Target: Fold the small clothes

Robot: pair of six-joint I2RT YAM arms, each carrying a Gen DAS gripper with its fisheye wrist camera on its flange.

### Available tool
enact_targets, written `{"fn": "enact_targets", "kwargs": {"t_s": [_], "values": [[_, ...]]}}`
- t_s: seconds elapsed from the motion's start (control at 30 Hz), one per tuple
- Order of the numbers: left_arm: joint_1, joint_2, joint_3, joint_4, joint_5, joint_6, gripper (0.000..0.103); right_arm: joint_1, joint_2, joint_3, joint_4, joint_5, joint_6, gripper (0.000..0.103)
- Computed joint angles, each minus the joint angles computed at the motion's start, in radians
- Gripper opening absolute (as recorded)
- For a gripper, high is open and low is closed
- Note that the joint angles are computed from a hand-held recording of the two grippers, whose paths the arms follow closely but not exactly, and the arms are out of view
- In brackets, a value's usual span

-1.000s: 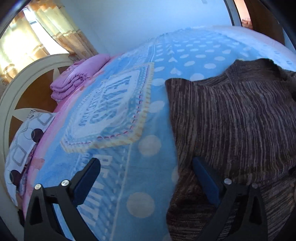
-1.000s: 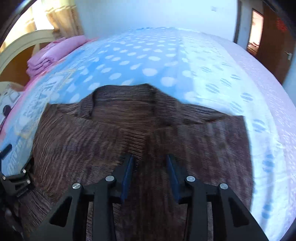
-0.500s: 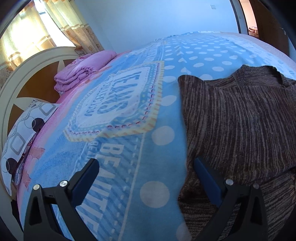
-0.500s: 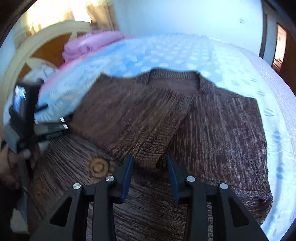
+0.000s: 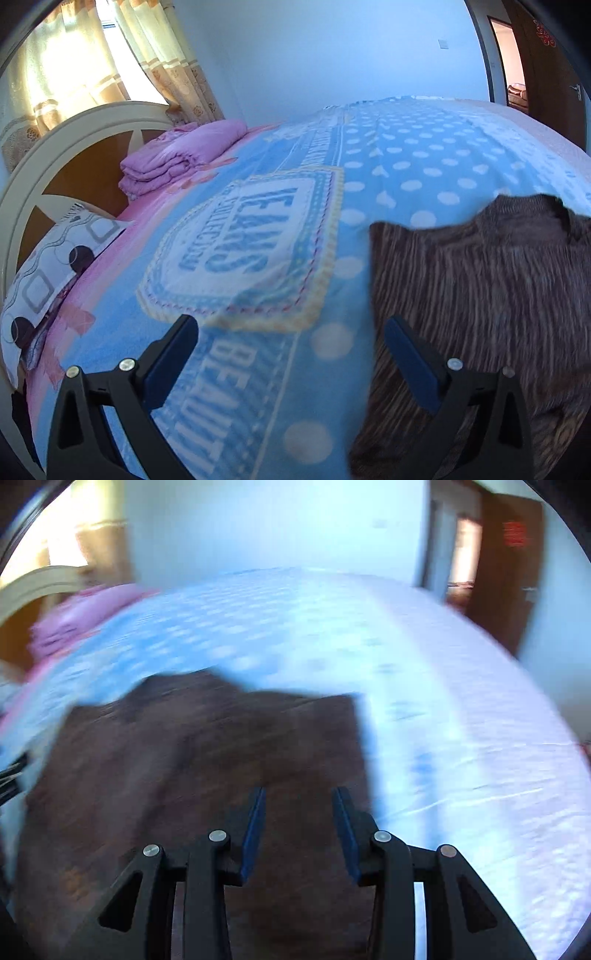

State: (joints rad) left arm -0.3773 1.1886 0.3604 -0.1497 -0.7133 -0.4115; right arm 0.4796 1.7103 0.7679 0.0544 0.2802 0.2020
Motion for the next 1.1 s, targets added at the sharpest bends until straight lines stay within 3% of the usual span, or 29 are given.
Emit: {"fn": "enact_targets", "kwargs": {"t_s": [0.07, 0.17, 0.23, 0.33, 0.47, 0.63, 0.73, 0.83, 0.93, 1.1], "values": [[0.001, 0.123, 0.053, 0.037, 0.016, 0.025, 0.103, -0.053, 0.060, 0.063, -0.051, 0.003, -0.030, 0.039], [0.016, 0.323, 0.108, 0.070, -0.044, 0.050, 0.103, -0.114, 0.109, 0.085, -0.042, -0.050, -0.067, 0.041], [0.074, 0.298, 0.085, 0.090, 0.013, 0.046, 0.103, -0.152, 0.102, 0.074, -0.039, -0.054, -0.073, 0.041], [0.090, 0.297, 0.061, 0.080, -0.052, 0.026, 0.103, -0.228, 0.082, 0.014, 0.010, -0.140, -0.083, 0.043], [0.205, 0.182, 0.018, 0.077, 0.057, 0.048, 0.103, -0.222, 0.029, -0.010, -0.008, -0.110, -0.105, 0.043], [0.126, 0.049, 0.028, 0.016, -0.016, 0.003, 0.103, -0.176, -0.004, -0.008, 0.036, -0.109, -0.076, 0.050], [0.083, 0.123, 0.096, 0.028, 0.027, 0.018, 0.103, -0.151, 0.071, 0.077, 0.013, -0.149, -0.096, 0.050], [0.061, 0.315, 0.203, 0.041, 0.046, 0.039, 0.103, -0.102, 0.162, 0.167, -0.041, -0.079, -0.118, 0.050], [0.066, 0.509, 0.299, 0.015, -0.037, 0.035, 0.103, -0.107, 0.200, 0.208, -0.058, -0.042, -0.115, 0.051], [0.088, 0.490, 0.262, 0.043, -0.055, 0.028, 0.103, -0.177, 0.176, 0.162, -0.044, -0.030, -0.136, 0.052]]}}
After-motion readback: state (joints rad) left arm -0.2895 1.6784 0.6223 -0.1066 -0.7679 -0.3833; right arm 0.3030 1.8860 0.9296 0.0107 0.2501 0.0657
